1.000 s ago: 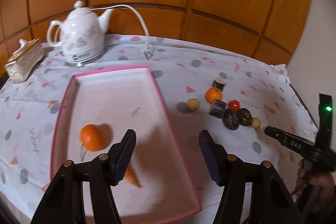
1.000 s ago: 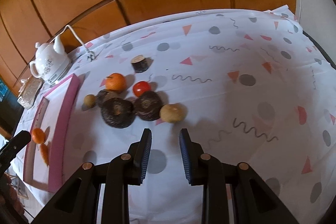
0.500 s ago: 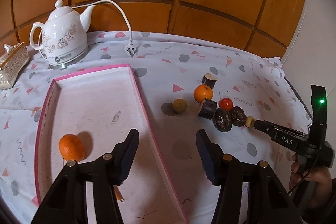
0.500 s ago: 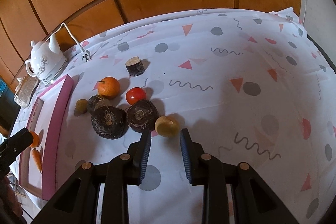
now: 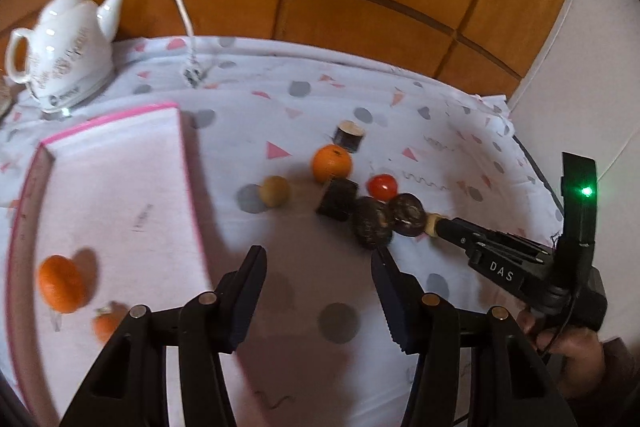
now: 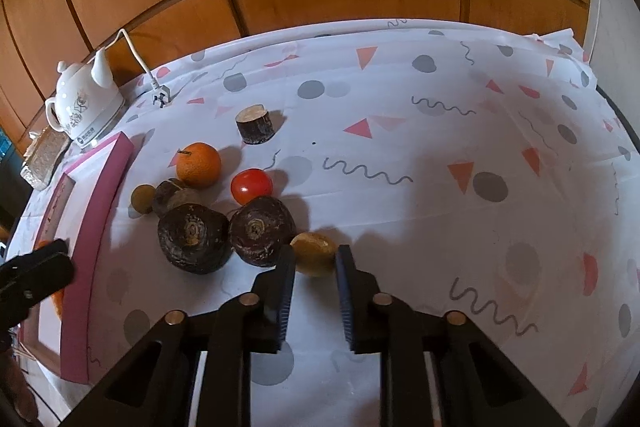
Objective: Organize fruits
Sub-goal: 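Grasp the dark brown round fruit with the left tool while the right approaches the beige ball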
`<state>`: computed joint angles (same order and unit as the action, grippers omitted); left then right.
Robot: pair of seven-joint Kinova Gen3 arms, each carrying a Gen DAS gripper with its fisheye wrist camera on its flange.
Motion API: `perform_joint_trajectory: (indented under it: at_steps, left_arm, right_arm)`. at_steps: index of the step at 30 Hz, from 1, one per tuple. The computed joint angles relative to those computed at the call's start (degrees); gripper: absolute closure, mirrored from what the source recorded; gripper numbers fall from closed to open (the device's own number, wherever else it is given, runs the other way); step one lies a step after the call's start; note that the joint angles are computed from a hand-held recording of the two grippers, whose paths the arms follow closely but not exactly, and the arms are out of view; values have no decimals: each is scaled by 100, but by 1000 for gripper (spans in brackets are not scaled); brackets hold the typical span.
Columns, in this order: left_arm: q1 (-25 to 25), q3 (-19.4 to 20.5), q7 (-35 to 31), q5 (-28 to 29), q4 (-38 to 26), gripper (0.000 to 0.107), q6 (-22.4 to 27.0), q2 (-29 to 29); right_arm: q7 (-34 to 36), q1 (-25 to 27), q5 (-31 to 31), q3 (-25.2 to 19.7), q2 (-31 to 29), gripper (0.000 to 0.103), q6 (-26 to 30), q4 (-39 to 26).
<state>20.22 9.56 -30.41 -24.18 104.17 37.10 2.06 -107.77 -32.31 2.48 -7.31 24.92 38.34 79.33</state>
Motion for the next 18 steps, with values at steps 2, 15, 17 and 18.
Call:
perform_joint_trajectory:
  at_steps: [2,15,17,18]
  left_arm:
    - [4,11,-116,108,-101,52,-39,173]
    - [1,-274,-978,1211,-364,56,-547,753]
    - [-12,-303,-1052,1331,-369,56,-630,790]
    - [-74,-293,-1152,1489,-336,56,-710,790]
  right_arm:
    - [40,11,18,-3,-44,89,-51,61]
    - [511,217,-309,-149,25,84,49,-35]
    - [560,223,-342,-152,40,82,63,-50]
    - [585,234,-365,-158,48,81,63,-56]
